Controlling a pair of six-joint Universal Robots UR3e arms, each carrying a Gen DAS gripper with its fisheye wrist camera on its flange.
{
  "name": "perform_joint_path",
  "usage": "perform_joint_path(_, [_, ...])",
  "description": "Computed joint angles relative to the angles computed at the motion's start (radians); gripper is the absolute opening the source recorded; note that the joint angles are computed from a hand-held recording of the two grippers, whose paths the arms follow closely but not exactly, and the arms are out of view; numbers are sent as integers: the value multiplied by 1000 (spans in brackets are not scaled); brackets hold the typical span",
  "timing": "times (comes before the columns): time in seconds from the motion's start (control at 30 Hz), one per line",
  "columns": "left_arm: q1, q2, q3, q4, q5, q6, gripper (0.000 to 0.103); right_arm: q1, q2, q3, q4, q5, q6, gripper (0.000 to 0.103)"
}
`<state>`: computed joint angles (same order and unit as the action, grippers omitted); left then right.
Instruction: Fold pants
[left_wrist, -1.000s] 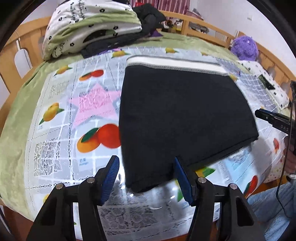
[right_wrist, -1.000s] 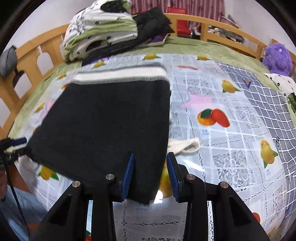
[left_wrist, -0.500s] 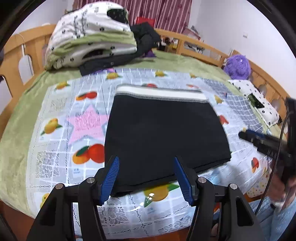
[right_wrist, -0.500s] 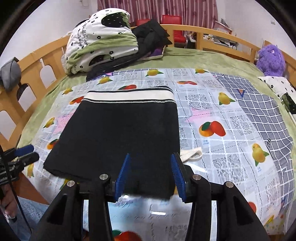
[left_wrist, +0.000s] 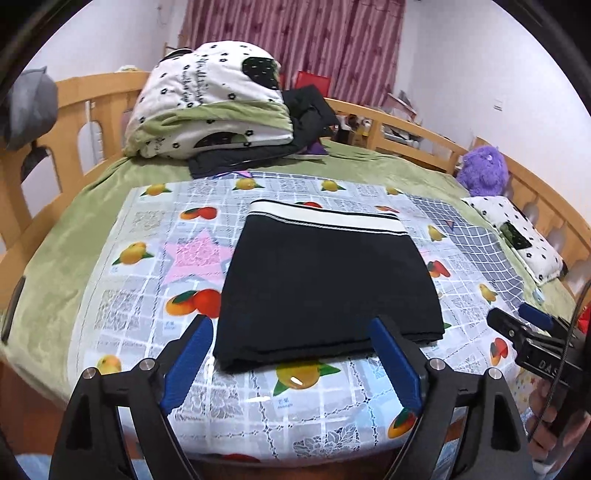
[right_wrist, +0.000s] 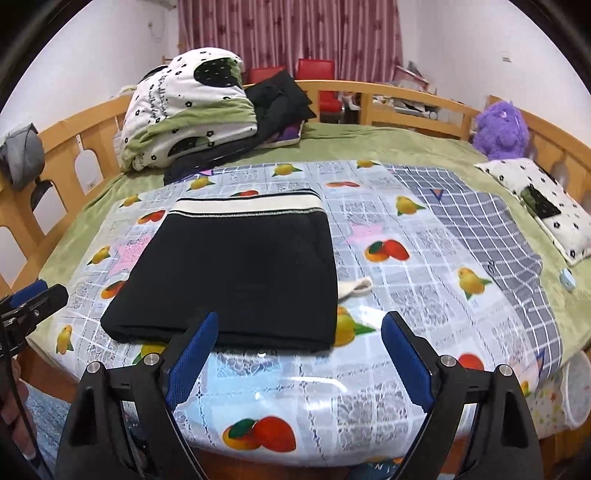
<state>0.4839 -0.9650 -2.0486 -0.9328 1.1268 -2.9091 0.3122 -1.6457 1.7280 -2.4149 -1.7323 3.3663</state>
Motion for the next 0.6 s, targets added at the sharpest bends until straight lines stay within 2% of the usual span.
perform_joint_path(0.23, [-12, 48, -39, 9, 16, 7, 87, 13, -75, 96, -41, -8, 21, 89])
perform_joint_path(0.37, [-32, 67, -67, 55, 51, -1, 87, 37, -79, 107, -51, -38, 16, 90])
perform_joint_path(0.6, [-30, 63, -70, 49, 59, -3, 87, 39, -77, 106, -49, -26, 14, 91])
